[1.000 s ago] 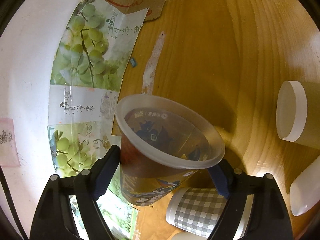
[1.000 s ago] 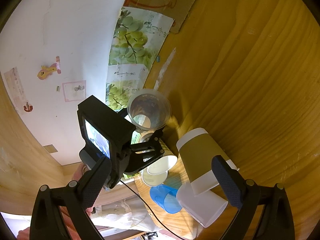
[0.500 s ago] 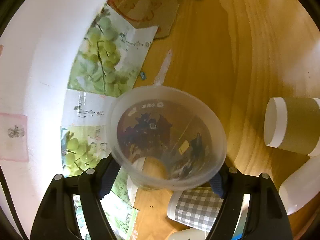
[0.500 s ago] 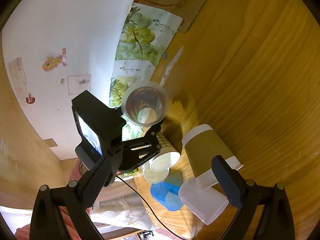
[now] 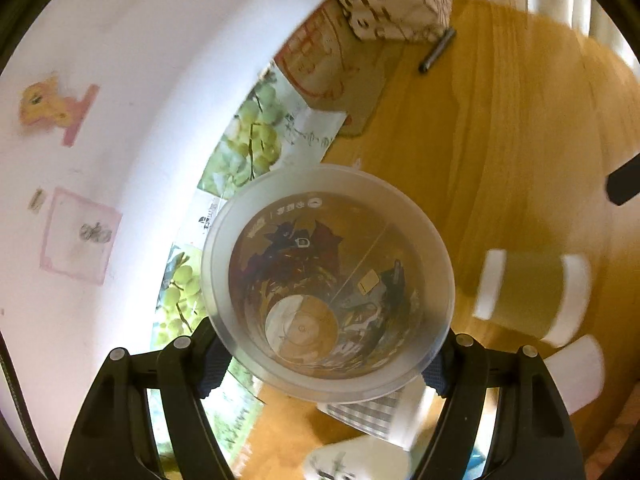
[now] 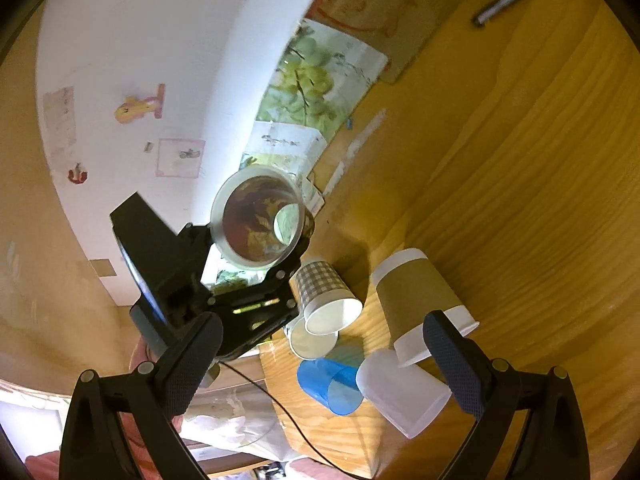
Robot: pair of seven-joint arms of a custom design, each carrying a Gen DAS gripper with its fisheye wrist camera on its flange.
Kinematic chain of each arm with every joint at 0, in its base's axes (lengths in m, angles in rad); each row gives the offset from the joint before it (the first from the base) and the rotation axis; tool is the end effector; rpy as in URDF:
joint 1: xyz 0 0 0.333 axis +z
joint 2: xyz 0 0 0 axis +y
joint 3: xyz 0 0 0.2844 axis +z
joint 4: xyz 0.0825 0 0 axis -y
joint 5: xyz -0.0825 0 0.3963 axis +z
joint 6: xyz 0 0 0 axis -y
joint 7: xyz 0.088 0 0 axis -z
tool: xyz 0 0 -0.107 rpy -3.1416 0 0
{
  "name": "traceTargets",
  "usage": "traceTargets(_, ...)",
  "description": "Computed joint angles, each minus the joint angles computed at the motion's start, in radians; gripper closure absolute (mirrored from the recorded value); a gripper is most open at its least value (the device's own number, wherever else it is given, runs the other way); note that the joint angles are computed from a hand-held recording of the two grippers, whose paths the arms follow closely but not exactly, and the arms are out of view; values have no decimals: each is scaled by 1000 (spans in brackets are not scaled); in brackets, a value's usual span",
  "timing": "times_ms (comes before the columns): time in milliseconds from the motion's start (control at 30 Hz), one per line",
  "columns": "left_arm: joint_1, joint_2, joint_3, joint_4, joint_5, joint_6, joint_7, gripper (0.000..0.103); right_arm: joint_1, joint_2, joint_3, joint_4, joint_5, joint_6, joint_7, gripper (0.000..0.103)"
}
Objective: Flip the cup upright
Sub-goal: 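Lift the clear cup with the left gripper and rotate it rim-up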
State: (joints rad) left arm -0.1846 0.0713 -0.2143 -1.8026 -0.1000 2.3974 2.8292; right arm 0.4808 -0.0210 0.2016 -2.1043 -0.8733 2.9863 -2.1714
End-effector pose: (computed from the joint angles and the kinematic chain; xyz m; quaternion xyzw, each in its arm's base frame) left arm 0.5859 -0.2443 0.5236 0.0128 0.9645 -0.1366 0.2256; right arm 0.4224 0.4135 0.4771 -0.2278 0.8565 0.1256 0.4459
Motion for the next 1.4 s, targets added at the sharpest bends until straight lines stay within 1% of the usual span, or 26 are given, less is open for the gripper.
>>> traceTargets(133, 9, -59, 8, -30, -79, -56, -20, 24, 6, -41, 16, -7, 44, -72, -85, 2)
traceTargets(200, 13, -84, 17, -36, -124, -92, -38, 24, 0, -56, 30, -7, 36, -95, -93, 2)
traceTargets(333, 18, -145, 36, -69, -187, -145, -90, 24, -4, -92, 55, -11, 67, -142, -151, 2)
traceTargets(567, 35, -221, 76, -96, -275, -289, -245, 24, -15, -126, 96, -21, 75, -151, -177, 2)
traceTargets(767, 53, -292, 108, -155, -336, -361, -367, 24, -9, -147, 120, -30, 110, -163, -246, 2)
traceTargets(833, 59, -312, 119, -176, -354, -384, -404, 24, -6, -149, 124, -31, 127, -168, -284, 2)
traceTargets(900, 63, -319, 126, -188, -372, -401, -443, 24, 4, -148, 122, -30, 161, -175, -352, 2)
traceTargets(967, 73, -328, 143, -195, -401, -451, -494, 24, 16, -146, 118, -26, 196, -184, -439, 2)
traceTargets(1067, 88, -334, 162, -204, -449, -513, -546, 24, 32, -137, 120, -3, 232, -225, -558, 2)
traceTargets(1133, 96, -350, 171, -222, -472, -531, -552, 24, 39, -130, 126, 14, 226, -249, -609, 2)
traceTargets(1267, 116, -371, 195, -254, -512, -587, -567, 24, 40, -115, 137, 29, 163, -237, -591, 2)
traceTargets(1400, 147, -374, 221, -272, -530, -675, -573, 24, 62, -88, 140, 69, 133, -286, -593, 2)
